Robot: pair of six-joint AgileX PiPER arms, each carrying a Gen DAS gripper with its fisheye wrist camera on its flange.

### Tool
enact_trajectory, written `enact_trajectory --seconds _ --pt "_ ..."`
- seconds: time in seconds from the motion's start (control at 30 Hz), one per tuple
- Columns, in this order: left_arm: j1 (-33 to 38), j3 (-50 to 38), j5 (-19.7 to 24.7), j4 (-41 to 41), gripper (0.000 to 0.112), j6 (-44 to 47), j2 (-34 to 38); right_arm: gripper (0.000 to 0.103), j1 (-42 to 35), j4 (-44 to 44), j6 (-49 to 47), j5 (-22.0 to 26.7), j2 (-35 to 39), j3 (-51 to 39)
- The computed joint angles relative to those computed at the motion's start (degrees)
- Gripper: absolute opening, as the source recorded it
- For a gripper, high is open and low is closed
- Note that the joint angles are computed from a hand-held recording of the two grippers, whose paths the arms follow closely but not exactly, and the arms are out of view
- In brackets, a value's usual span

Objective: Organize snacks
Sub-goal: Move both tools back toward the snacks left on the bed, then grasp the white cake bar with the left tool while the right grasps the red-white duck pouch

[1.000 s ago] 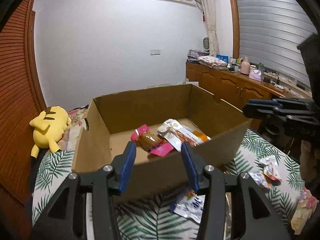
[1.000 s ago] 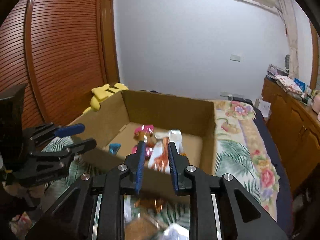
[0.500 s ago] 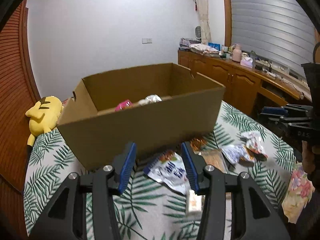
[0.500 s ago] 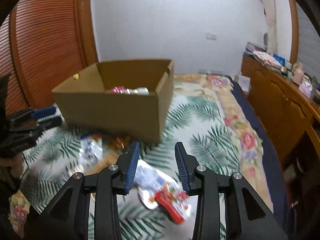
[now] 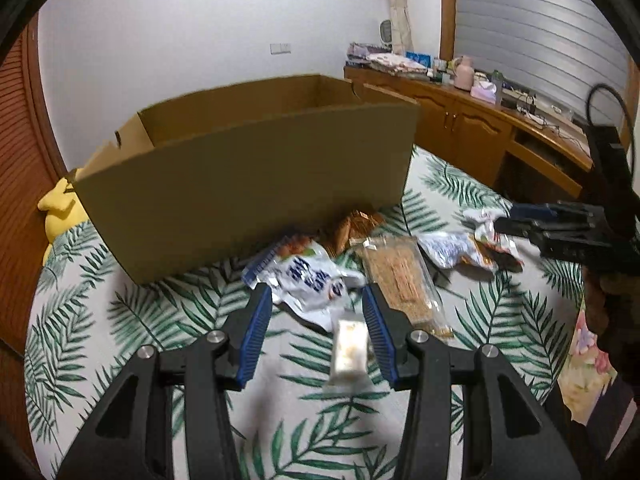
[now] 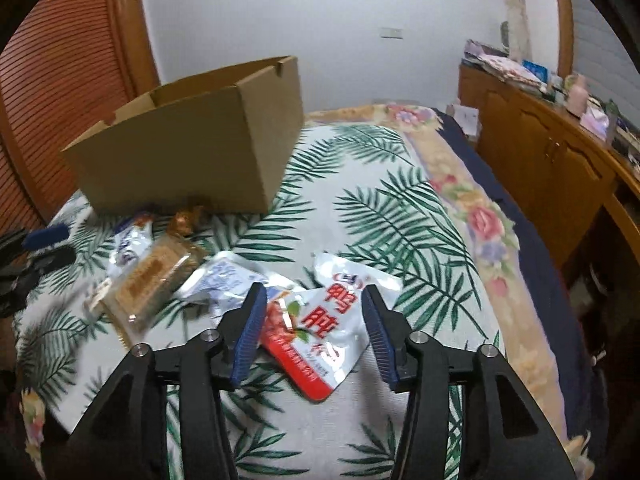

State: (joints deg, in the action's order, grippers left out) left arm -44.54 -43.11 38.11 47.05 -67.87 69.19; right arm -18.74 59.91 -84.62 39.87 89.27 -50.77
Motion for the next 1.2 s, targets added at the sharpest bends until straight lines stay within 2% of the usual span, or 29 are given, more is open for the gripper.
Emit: enact_trajectory --seconds 0.07,0.23,0.53,0.6,0.7,0.77,0.93,1.2 --pt "-0.65 0.41 0.11 -0.03 0.047 -0.52 0.61 0.059 0.58 0.34 0.84 -2.31 0.65 -0.09" --pt "-1.51 0.95 0.09 -0.55 0.047 -0.97 1.81 0.064 1.91 -2.62 6.15 -4.51 2.54 -2.04" --pt "-1.96 1.15 -0.56 -2.56 0.047 1.0 2.45 0.071 2.68 -7.03 11.35 -4.61 5.27 -4.05" --pt "-0.93 1.23 -2.11 -4.88 0.043 3.74 2.11 0.071 3.1 -8.41 12.49 -4.57 5.6 -4.42" --pt "-0.55 1.32 -2.81 -6.34 0.029 5.21 1.76 0.074 3.45 -8.3 11.92 -4.36 6.01 -4.57" --pt "-0.43 1.25 -3.26 -7.43 0.026 6.48 1.84 0.074 3.92 -8.26 11.57 -5.37 5.82 -4.07" --pt "-0.52 0.12 -2.88 -9.7 0.025 9.76 4.12 0.074 5.1 -8.31 11.07 -7.66 4.92 -2.62" --pt "-1.82 -0.1 -0.36 -7.87 0.025 8.23 4.57 0.074 4.91 -8.12 10.74 -7.24 5.33 -2.96"
